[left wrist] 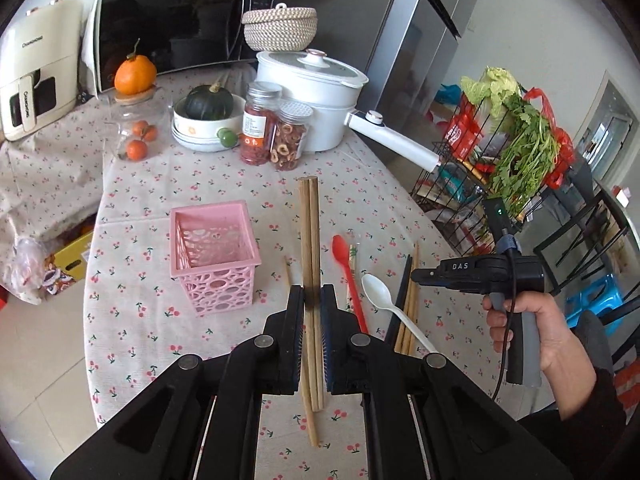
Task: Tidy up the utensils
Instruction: 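Lower the right tool onto a wooden chopstick and close its fingers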
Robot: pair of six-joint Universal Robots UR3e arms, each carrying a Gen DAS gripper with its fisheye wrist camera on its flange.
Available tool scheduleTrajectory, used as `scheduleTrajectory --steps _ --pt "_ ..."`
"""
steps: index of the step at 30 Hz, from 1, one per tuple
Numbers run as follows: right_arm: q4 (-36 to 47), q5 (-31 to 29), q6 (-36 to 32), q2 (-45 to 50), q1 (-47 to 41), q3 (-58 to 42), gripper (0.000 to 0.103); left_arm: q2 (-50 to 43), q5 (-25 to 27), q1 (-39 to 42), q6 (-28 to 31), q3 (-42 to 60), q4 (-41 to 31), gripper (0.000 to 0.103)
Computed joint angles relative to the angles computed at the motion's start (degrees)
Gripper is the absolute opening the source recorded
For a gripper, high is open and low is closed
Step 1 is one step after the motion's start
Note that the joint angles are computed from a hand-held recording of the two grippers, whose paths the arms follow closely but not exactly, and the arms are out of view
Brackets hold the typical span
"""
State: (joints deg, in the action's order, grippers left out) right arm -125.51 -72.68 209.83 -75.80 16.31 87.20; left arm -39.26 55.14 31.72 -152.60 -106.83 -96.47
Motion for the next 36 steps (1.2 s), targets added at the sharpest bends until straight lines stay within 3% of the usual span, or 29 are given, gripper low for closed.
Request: scheduleTrajectory --steps 3,9,17,23,27,32,36 --pt "-0.91 -0.04 1.54 0.37 -0.52 0.93 0.016 2.58 -3.75 7.86 8.91 3.13 -11.73 0.008" --pt "-3.02 2.12 4.00 1.52 -1.66 2.31 0.010 3.66 -6.77 14.43 17.42 7.38 -23.52 0.008" --pt "8.52 -11.38 4.16 6.33 4.11 -10.37 0.009 3.68 -5.63 11.97 15.00 6.17 -19.89 0.008" --pt "15.88 -18.46 1.59 11.47 8.19 -19.76 0.012 2.05 -2.63 5.88 6.99 2.61 -8.98 0.008" --pt "17.18 -23.58 -0.54 14.22 11.06 -23.44 0.014 1.97 -1.96 4.95 5.31 1.97 -6.98 0.008" --pt "11.25 -21.42 -0.39 11.83 9.81 -17.89 0.011 2.99 -2.61 6.44 6.50 2.51 -9.08 0.008" --pt "2.08 -10.27 0.88 5.97 4.97 -9.16 0.007 4.46 -4.54 9.87 10.20 4.58 -14.29 0.008"
